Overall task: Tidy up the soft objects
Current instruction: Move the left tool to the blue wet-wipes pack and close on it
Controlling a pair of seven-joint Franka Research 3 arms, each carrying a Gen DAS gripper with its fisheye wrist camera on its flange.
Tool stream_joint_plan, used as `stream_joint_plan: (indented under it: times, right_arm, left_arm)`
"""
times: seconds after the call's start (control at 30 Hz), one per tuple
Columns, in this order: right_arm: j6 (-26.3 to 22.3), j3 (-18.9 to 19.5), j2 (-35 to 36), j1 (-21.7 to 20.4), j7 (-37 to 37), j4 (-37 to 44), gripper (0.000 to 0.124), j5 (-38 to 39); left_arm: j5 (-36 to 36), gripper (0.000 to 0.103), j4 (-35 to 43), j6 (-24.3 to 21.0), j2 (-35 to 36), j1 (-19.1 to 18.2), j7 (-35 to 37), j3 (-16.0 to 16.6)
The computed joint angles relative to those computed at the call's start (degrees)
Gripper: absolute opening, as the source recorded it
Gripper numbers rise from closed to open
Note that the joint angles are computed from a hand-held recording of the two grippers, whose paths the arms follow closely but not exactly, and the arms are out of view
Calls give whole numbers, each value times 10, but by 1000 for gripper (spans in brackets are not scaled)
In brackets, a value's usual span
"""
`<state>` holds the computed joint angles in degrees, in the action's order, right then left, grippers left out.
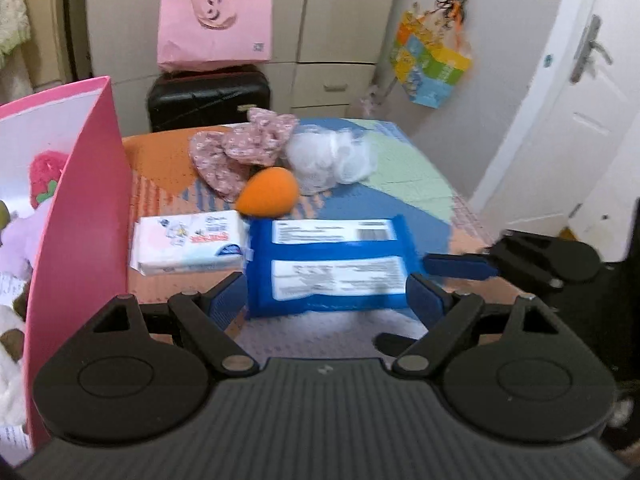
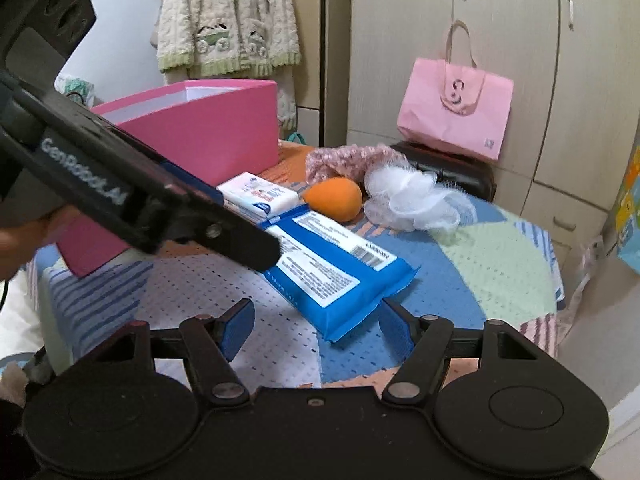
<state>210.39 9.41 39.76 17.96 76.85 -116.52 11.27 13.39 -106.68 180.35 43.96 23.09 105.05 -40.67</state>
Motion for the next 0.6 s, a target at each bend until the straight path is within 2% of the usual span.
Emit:
stream_joint_plan:
  times: [0.07,0.1,0.17,0.2,0.23,0.33,0.4,0.43,0.47,0.5,0.53,0.57,0.6]
  right_arm:
    - [0,-12,10,16,-4,12,73,21]
    - [1,-17,13,24,-7,16,73,32]
    - [3,-32,20,44,-20,26,73,57]
    - [3,-40,21,54,-29,29,73,69]
    - [3,-44,23,60,-36,34,73,79]
    - [-16,-59,21,85,-53,46,77,129]
    - [-16,-57,22,85,-55,51,86,138]
    - [-13,-60,25,90,-57,54,86,148]
    - [-13,-66,28,97,-61,59,86,160]
    - [-15,-67,30,98,-64,63,86,166]
    - [-18,-61,31,92,-63,65,86,164]
    - [-23,-55,33,84,-59,68,86,159]
    - [-26,-49,34,77,-54,70,86,154]
  left_arm:
    - [-2,86,18,18,0,-50,-21,54]
    - [0,86,26,22,5,-58,-28,62]
    - [2,86,44,6,28,-44,-32,45]
    - [-21,86,53,-7,37,-40,-17,36]
    - [-5,86,55,-2,35,-48,-39,47]
    - [8,86,51,41,36,-57,-49,60]
    - [23,86,56,18,48,-31,-47,30]
    - [5,86,61,6,50,-35,-31,29]
    - [19,86,65,4,44,-51,-55,47]
    - [-4,86,64,17,33,-82,-53,80]
    - [12,86,65,30,29,-103,-83,106]
    - [13,86,70,29,31,-110,-90,111]
    - [-8,86,75,13,38,-102,-72,97]
